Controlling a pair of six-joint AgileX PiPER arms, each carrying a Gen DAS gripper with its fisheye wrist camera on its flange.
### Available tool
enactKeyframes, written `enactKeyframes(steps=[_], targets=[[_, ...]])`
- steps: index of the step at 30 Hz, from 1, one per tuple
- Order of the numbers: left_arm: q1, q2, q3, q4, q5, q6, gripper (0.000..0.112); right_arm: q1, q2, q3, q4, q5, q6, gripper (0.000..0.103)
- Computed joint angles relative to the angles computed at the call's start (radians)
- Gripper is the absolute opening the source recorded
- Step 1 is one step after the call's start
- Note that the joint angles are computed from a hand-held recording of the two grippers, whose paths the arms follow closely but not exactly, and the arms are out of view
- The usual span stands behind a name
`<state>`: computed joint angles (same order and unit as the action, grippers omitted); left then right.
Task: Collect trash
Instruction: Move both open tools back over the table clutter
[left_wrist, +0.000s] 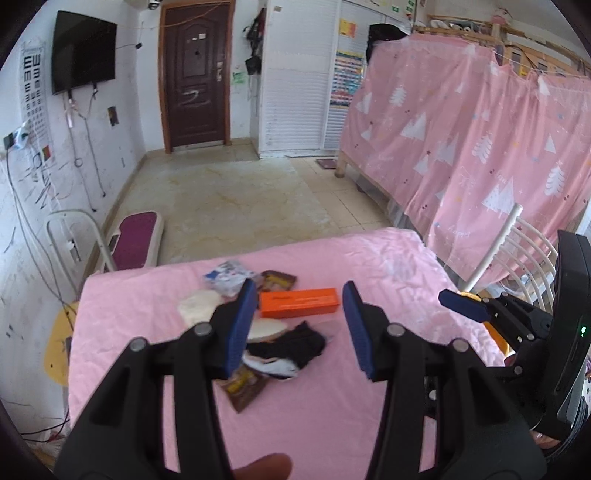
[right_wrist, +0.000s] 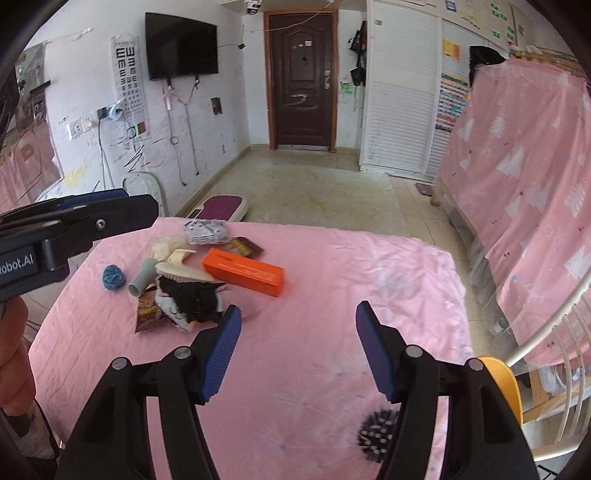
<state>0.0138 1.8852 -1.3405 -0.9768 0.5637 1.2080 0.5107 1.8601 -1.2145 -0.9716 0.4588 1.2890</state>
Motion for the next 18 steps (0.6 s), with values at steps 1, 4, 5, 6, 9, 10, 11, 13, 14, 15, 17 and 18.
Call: enactKeyframes(steps=[1, 4, 5, 6, 9, 10, 11, 13, 14, 15, 17, 18], targets=[[0.017, 0.007, -0.004, -0.003, 0.0, 0.01, 0.046, 0.005, 0.015, -0.021, 0.021, 0.003, -0.024, 0.055], [0.051, 0.029, -0.023, 0.014, 0.003, 0.0, 0.046, 0.015, 0.061, -0.087, 0.081, 0.017, -0.092, 0.055], [0.059, 0.037, -0.033, 0.022, 0.004, -0.009, 0.046, 0.017, 0.075, -0.106, 0.1, 0.019, -0.112, 0.055], [0.072, 0.046, -0.04, 0.029, 0.003, -0.015, 0.046, 0.021, 0.096, -0.136, 0.129, 0.024, -0.144, 0.055], [0.097, 0.072, -0.068, 0.063, 0.004, -0.048, 0.046, 0.022, 0.127, -0.18, 0.186, 0.027, -0.211, 0.057], [0.107, 0.083, -0.078, 0.074, 0.005, -0.058, 0.046, 0.025, 0.14, -0.197, 0.2, 0.03, -0.228, 0.059], [0.111, 0.094, -0.086, 0.085, 0.001, -0.066, 0.048, 0.027, 0.144, -0.198, 0.204, 0.026, -0.232, 0.06], [0.123, 0.117, -0.099, 0.112, -0.017, -0.089, 0.049, 0.025, 0.162, -0.223, 0.25, 0.016, -0.284, 0.062], [0.125, 0.124, -0.105, 0.124, -0.021, -0.102, 0.049, 0.025, 0.174, -0.24, 0.274, 0.012, -0.308, 0.063], [0.13, 0.136, -0.117, 0.139, -0.021, -0.121, 0.049, 0.024, 0.181, -0.248, 0.293, 0.007, -0.329, 0.063], [0.144, 0.16, -0.139, 0.162, -0.013, -0.147, 0.049, 0.02, 0.202, -0.277, 0.356, -0.005, -0.395, 0.065], [0.148, 0.166, -0.146, 0.169, -0.01, -0.156, 0.049, 0.019, 0.21, -0.287, 0.374, -0.006, -0.415, 0.066]])
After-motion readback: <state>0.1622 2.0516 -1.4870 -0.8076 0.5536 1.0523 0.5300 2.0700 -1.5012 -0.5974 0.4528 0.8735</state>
